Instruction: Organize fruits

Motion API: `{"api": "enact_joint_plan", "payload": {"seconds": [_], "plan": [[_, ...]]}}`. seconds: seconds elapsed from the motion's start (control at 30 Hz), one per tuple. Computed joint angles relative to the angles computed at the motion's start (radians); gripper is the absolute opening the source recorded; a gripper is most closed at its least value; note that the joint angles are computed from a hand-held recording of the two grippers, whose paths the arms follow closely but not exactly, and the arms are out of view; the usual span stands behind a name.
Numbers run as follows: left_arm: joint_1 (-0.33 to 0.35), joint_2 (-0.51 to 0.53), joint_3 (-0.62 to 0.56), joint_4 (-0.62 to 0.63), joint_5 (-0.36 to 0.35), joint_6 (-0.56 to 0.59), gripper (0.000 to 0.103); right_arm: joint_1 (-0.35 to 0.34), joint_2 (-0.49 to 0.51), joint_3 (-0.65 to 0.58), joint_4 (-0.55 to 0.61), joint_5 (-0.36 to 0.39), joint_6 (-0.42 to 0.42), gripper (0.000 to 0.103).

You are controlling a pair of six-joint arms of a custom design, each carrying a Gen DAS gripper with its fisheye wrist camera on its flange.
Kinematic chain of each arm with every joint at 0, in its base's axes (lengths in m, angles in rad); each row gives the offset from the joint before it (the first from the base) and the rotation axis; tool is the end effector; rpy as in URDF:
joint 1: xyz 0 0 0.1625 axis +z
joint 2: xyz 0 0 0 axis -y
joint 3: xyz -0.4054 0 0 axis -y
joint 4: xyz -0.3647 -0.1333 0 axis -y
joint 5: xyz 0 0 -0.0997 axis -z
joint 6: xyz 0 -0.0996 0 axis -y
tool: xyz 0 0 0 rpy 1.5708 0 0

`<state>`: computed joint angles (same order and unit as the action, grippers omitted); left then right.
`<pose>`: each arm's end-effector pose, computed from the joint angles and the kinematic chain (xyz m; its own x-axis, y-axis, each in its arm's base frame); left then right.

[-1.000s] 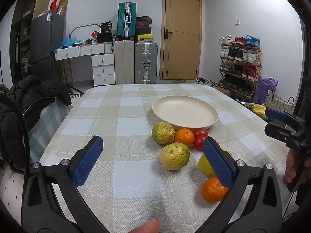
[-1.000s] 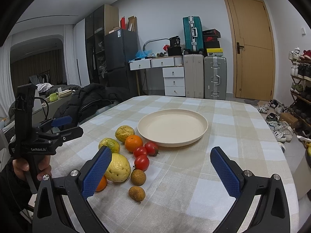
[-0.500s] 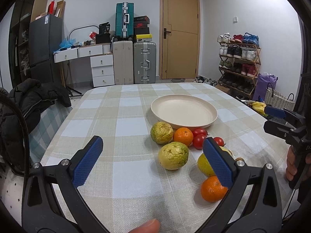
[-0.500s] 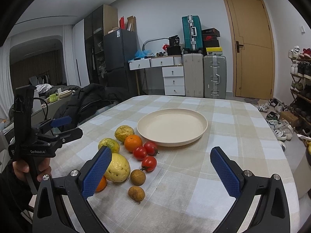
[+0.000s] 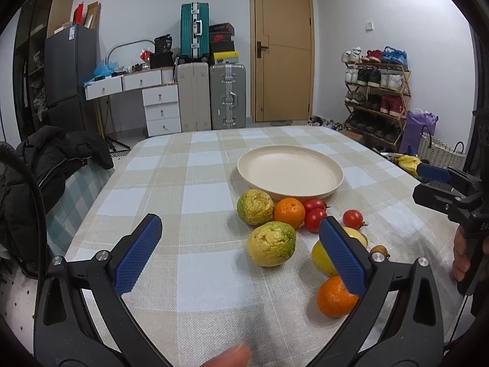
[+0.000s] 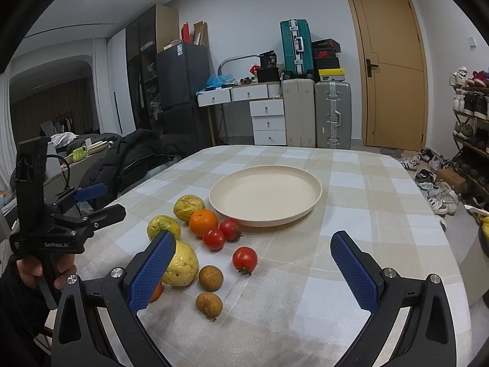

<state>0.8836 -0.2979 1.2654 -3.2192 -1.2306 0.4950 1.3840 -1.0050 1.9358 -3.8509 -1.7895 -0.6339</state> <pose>-0.3350 -0.6708 -0.0290 -0.5244 0.6687 -0.5272 0.8432 0.3216 -0.4308 0.0073 -0.5630 0.2881 -0.7653 0.1858 0.6162 -0.5120 0.4045 -0.7578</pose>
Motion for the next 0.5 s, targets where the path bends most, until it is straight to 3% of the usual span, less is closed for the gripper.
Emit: {"api": "enact_joint_plan", "payload": {"seconds": [0.27,0.4,0.5], "plan": [[-0.002,0.003,-0.010,0.017,0.010,0.011,0.103,-0.005,-0.002,-0.020,0.050,-0.022,0.043,0.103],[0.000,0.006,-0.021,0.036,0.017,-0.001,0.103,0.003,0.003,-0.036,0.081,-0.063,0.057,0.103],[0.000,0.009,-0.025,0.035,0.021,0.001,0.103,0.017,0.018,-0.053,0.078,-0.127,0.017,0.103]]}}
